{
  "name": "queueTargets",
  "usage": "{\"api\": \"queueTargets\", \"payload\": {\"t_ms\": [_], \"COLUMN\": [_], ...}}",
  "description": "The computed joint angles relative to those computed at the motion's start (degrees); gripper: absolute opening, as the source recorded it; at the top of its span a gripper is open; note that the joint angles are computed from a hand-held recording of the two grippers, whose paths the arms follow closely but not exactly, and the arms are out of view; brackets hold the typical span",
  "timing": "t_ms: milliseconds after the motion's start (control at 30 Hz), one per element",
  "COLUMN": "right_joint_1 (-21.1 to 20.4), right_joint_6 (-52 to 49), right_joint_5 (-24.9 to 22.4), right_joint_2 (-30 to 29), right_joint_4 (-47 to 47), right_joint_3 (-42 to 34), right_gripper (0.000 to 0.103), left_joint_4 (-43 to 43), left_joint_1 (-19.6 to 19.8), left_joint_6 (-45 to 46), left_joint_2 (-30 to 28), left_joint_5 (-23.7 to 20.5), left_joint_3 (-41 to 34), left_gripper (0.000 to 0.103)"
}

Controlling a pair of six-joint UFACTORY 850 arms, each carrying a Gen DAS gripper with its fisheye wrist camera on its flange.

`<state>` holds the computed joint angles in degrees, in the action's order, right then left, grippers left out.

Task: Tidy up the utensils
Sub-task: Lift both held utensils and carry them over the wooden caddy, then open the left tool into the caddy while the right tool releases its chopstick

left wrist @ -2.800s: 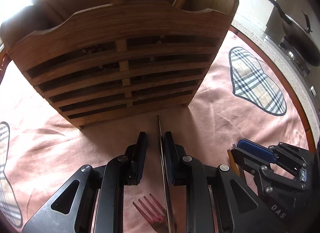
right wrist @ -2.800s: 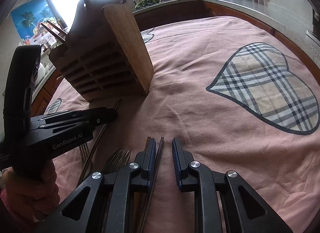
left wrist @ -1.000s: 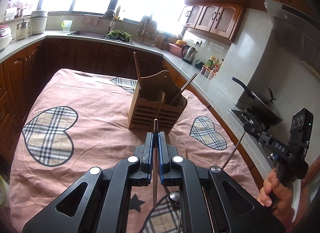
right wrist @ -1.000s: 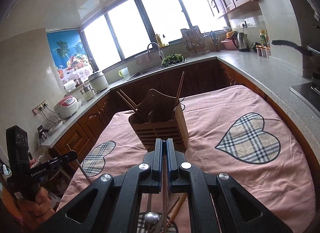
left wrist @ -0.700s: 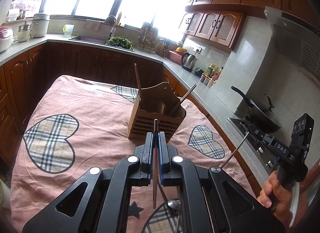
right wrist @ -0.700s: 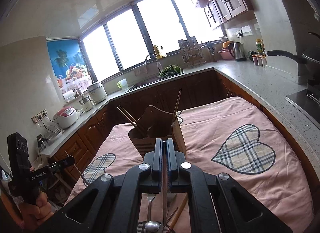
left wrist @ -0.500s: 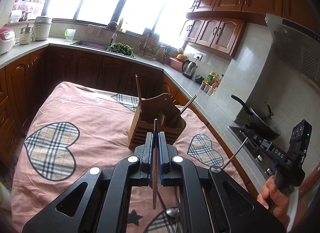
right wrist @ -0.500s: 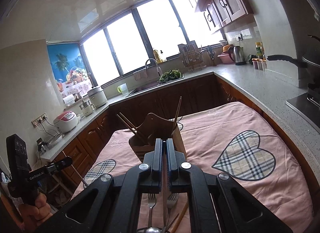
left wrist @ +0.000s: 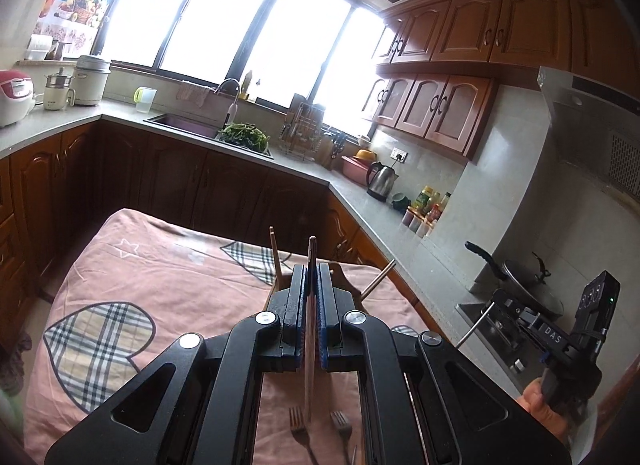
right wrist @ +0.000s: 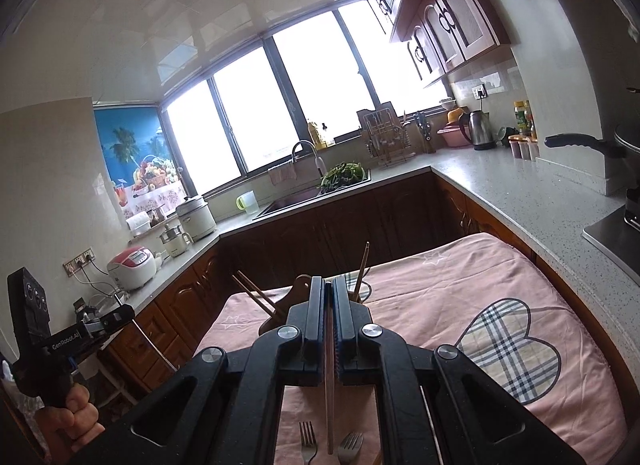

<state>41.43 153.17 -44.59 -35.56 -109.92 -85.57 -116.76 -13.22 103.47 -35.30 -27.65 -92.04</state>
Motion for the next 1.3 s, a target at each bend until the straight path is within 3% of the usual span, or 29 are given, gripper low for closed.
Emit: {"api": "queueTargets", "payload": {"t_ms": [367, 867, 1067, 1300], "right_joint_1": [-3.57, -7.37, -8.09, -8.51], "right_joint_6": [-0.16, -3.69, -3.1, -3.32], "right_joint_5": [-1.54, 0.14, 2.78, 6.1], "right_joint_2": [-2.98, -11.69, -15.0, -17.0], "right_joint_4": [-3.29, -2.17, -0.71, 0.96], "right_joint_3": [-6.99, -17.92, -19.93, -21.27], "right_gripper": [0.004, 0.004, 0.004, 0.004], "left_joint_4": [-5.29, -12.07, -0.01, 22.73], "left_joint_1": [-0.78, -3.79, -4.33, -4.6], "left_joint_6": [1.52, 6.7, -5.3, -28.58], "left_joint_2": [-7.02, -21.14, -25.72, -29.44], "left_joint_5": [3.08, 11.9, 14.26, 14.31], "left_joint_3": [-12.87, -31.28, -36.07, -40.59], "left_gripper": [0.004, 0.004, 0.004, 0.004]}}
